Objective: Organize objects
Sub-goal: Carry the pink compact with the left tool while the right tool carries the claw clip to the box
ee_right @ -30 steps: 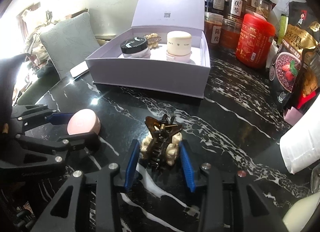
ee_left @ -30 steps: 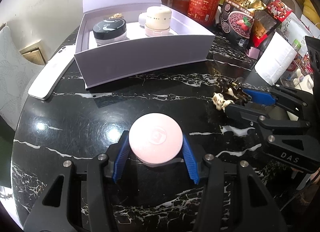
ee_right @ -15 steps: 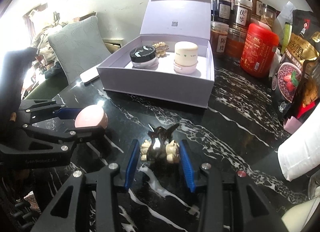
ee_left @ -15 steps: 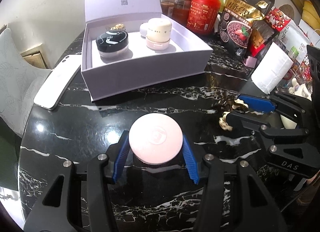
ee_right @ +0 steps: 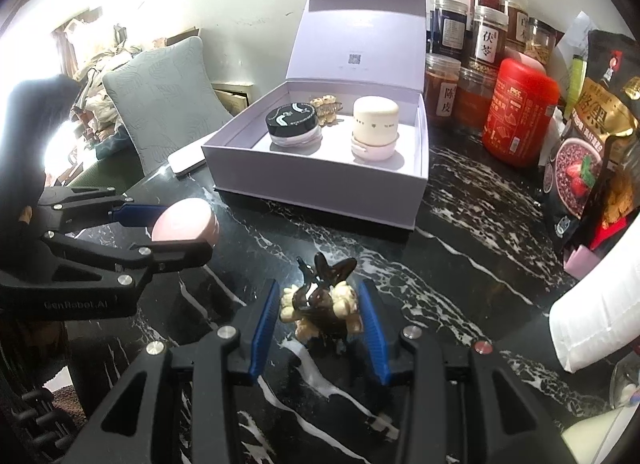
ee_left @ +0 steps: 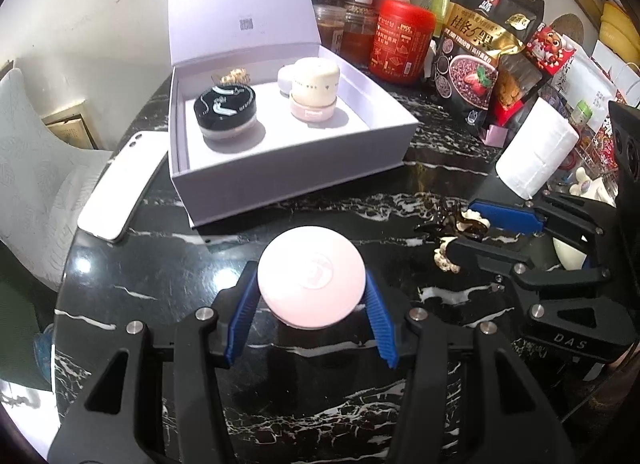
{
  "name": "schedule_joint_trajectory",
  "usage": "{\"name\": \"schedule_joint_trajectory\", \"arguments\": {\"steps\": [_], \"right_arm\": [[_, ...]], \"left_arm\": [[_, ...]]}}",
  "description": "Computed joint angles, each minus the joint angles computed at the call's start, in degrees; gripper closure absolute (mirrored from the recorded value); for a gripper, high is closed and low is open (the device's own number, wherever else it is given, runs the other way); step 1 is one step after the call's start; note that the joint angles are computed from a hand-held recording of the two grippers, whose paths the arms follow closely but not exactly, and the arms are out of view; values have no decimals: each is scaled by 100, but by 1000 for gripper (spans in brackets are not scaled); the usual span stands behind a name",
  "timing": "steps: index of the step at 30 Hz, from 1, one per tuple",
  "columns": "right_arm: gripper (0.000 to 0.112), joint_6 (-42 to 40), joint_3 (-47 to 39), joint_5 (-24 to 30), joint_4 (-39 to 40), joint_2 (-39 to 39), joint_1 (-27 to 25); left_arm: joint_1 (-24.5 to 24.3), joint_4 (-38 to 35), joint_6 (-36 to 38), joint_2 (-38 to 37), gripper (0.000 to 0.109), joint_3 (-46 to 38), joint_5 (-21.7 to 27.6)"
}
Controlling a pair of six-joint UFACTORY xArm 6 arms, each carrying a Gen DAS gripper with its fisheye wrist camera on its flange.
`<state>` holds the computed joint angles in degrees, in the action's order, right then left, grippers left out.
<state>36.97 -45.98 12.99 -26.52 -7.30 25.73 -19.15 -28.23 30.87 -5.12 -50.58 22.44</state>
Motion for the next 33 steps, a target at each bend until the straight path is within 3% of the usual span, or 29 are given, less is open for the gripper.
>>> {"name": "schedule_joint_trajectory", "arguments": {"steps": [20, 33], "right_arm": [[71, -440, -799, 19, 75, 169, -98], [71, -1177, -1592, -211, 800, 869, -350]], "left_arm": [[213, 14, 66, 486, 59, -1048, 205], [323, 78, -53, 1313, 59, -2045, 325]]}}
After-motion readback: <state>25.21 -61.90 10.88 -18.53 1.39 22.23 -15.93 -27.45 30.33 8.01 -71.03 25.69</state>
